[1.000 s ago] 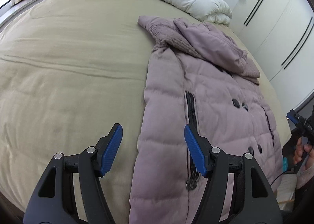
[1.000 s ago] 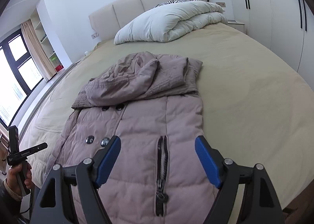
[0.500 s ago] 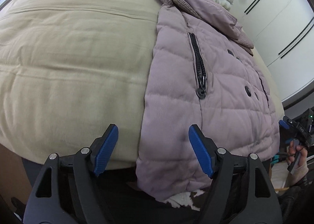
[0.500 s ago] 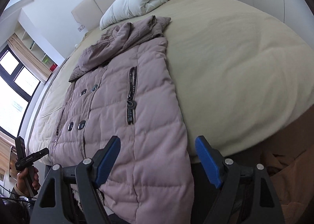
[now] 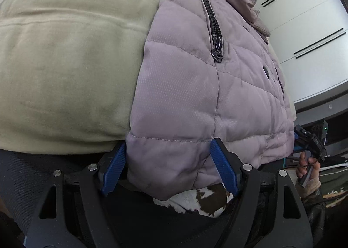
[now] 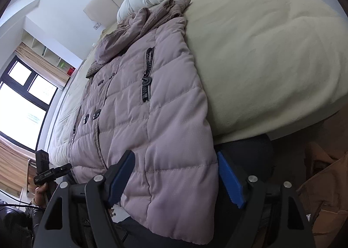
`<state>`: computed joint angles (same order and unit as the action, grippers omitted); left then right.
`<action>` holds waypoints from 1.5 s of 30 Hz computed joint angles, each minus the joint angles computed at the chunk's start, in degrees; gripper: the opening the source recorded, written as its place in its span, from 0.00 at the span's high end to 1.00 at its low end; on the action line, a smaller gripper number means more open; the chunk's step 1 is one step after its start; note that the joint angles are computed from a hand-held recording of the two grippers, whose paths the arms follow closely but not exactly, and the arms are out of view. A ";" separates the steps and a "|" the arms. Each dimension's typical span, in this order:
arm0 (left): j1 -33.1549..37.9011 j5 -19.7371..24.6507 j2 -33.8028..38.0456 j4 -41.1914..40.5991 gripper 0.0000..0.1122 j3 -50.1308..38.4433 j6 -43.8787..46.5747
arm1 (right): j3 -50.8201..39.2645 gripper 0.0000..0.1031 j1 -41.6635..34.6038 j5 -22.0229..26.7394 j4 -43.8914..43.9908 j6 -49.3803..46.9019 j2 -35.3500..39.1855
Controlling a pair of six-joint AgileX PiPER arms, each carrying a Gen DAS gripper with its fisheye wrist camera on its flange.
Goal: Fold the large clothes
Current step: 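Grasp the coat hem with both grippers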
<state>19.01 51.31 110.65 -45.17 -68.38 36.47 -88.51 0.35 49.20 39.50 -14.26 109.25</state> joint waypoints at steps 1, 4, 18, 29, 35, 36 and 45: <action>0.06 0.44 0.52 -0.55 0.33 0.04 0.77 | 0.30 0.23 -0.21 0.23 1.19 -0.87 0.03; -1.22 1.37 1.43 -0.25 0.33 -0.16 2.61 | 0.51 0.24 -0.91 1.94 3.26 -2.75 0.53; -0.14 5.22 4.84 -4.38 0.46 -2.46 6.30 | 1.26 0.37 -2.13 6.62 6.85 -7.41 2.02; -0.28 4.93 6.96 -2.75 0.41 -4.39 3.45 | 0.91 0.40 -2.27 9.14 7.54 -9.74 2.62; 0.01 6.43 4.54 -4.65 0.74 -3.04 7.16 | 0.73 0.58 -1.94 9.44 6.15 -9.65 2.39; 0.16 7.20 4.10 -4.55 0.80 -3.26 7.30 | 0.77 0.60 -1.92 9.34 6.03 -9.70 2.44; 4.18 17.22 -0.90 -11.89 0.90 -6.23 8.98 | 1.33 0.87 -2.58 8.00 10.27 -13.06 1.08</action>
<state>23.19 68.53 109.76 -57.06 -74.61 45.45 -87.18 -2.23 57.20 49.78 -27.32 110.34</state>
